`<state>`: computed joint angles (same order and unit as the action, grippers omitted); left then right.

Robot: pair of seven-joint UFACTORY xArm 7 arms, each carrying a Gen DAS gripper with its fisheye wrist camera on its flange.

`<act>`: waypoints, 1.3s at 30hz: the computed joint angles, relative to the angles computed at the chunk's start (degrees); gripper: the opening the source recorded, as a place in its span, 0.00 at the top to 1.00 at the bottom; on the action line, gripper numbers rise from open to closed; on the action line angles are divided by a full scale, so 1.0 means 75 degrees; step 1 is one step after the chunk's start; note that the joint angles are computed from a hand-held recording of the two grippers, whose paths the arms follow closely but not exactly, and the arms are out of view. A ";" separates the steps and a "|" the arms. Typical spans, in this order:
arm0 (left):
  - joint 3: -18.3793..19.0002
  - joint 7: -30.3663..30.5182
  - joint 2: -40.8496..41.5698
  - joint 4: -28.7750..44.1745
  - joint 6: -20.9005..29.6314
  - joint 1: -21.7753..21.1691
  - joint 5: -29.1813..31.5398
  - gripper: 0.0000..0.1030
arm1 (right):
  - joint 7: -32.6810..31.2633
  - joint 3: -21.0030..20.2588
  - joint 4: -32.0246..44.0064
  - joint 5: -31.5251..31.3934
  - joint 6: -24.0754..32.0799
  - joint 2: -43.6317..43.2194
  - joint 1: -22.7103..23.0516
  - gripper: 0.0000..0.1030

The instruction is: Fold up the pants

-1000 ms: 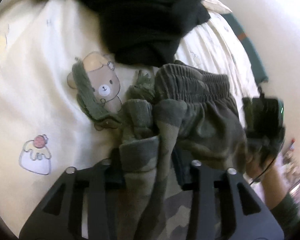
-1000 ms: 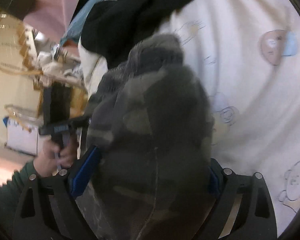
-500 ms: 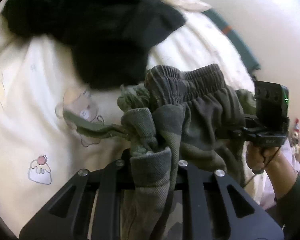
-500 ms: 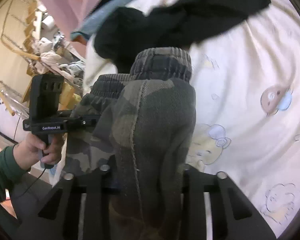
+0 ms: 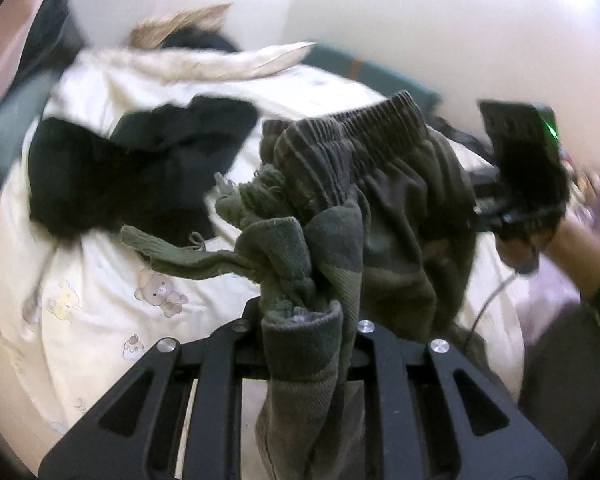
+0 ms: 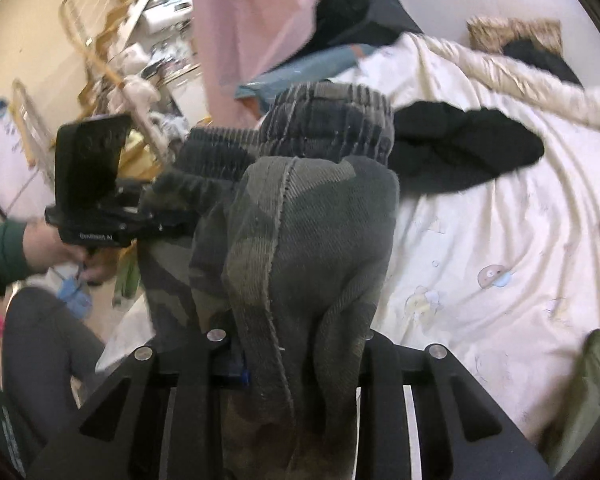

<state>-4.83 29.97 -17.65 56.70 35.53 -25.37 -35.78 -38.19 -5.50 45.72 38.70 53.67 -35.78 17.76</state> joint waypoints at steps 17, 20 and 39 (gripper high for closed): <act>-0.1116 0.0900 -0.4857 -0.3238 0.3505 -0.2041 0.2521 0.68 | 0.1394 0.2559 -0.2583 -0.2389 0.4265 -0.6163 0.1634 0.64; -0.1141 0.0935 -0.5000 -0.2984 0.5042 -0.2114 0.2767 0.60 | 0.1413 0.3408 -0.2211 -0.2689 0.4744 -0.6276 0.2137 0.45; -0.1723 -0.6166 -0.3463 -0.2621 0.3735 -0.0521 0.0318 0.41 | 0.7004 0.2959 -0.2536 -0.0300 0.4318 -0.6028 -0.0294 0.37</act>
